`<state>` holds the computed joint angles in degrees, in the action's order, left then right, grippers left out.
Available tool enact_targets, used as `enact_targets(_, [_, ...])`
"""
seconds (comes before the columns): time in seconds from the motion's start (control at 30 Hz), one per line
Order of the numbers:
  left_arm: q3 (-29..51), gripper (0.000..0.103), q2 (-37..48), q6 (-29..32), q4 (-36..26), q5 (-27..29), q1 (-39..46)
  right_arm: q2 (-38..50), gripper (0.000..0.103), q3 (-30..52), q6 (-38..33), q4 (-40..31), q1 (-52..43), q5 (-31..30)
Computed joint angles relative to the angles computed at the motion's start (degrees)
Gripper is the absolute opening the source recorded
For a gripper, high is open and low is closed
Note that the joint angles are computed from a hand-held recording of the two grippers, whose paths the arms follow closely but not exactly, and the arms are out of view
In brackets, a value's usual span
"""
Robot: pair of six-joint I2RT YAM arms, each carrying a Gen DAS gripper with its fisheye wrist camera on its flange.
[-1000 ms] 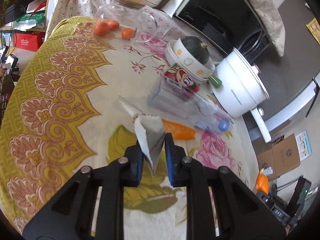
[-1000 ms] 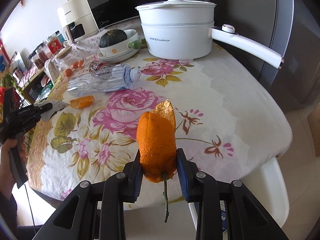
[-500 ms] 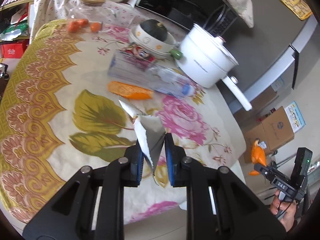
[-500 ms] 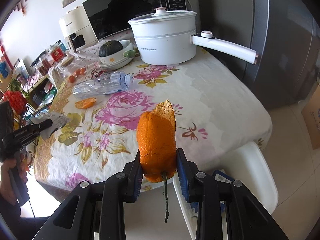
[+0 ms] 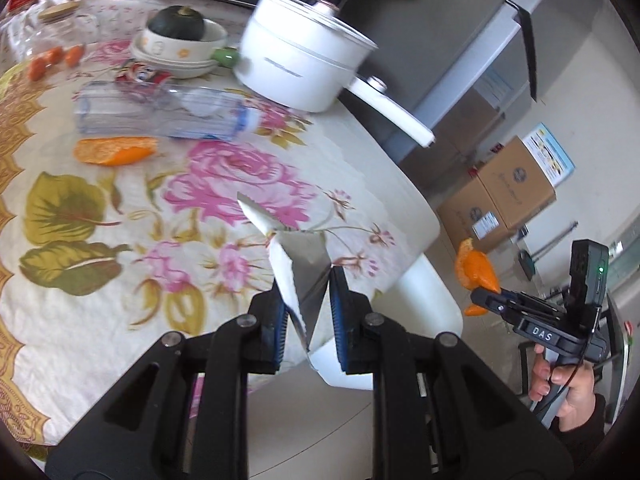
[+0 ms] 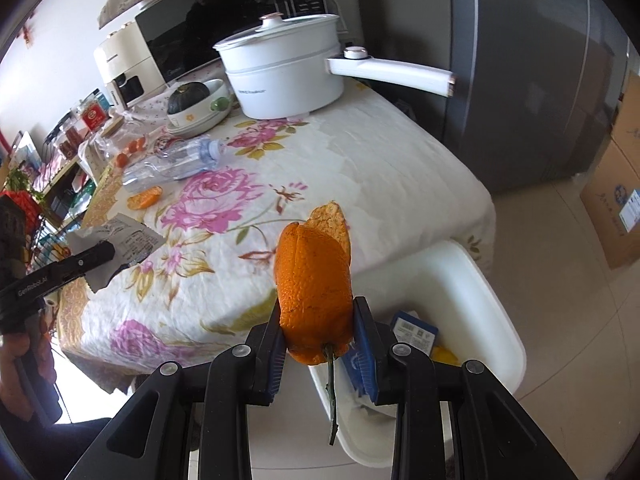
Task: Collect trash
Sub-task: 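Carry the packet and peel over the white bin and open both tools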
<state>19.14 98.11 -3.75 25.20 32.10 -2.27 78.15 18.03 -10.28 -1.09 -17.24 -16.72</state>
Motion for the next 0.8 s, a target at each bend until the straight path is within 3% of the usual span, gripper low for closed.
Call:
enact_targets(0.5, [5.5, 0.021, 9.3, -10.1, 5.9, -10.9, -26.5, 13.3, 0.032, 0.9, -21.7, 1.4, -27.6, -5.0])
enact_targets(0.8, [15.2, 0.021, 19.5, -13.2, 4.2, -17.5, -41.3, 20.7, 0.032, 5.7, -28.5, -0.5, -35.7, -5.2])
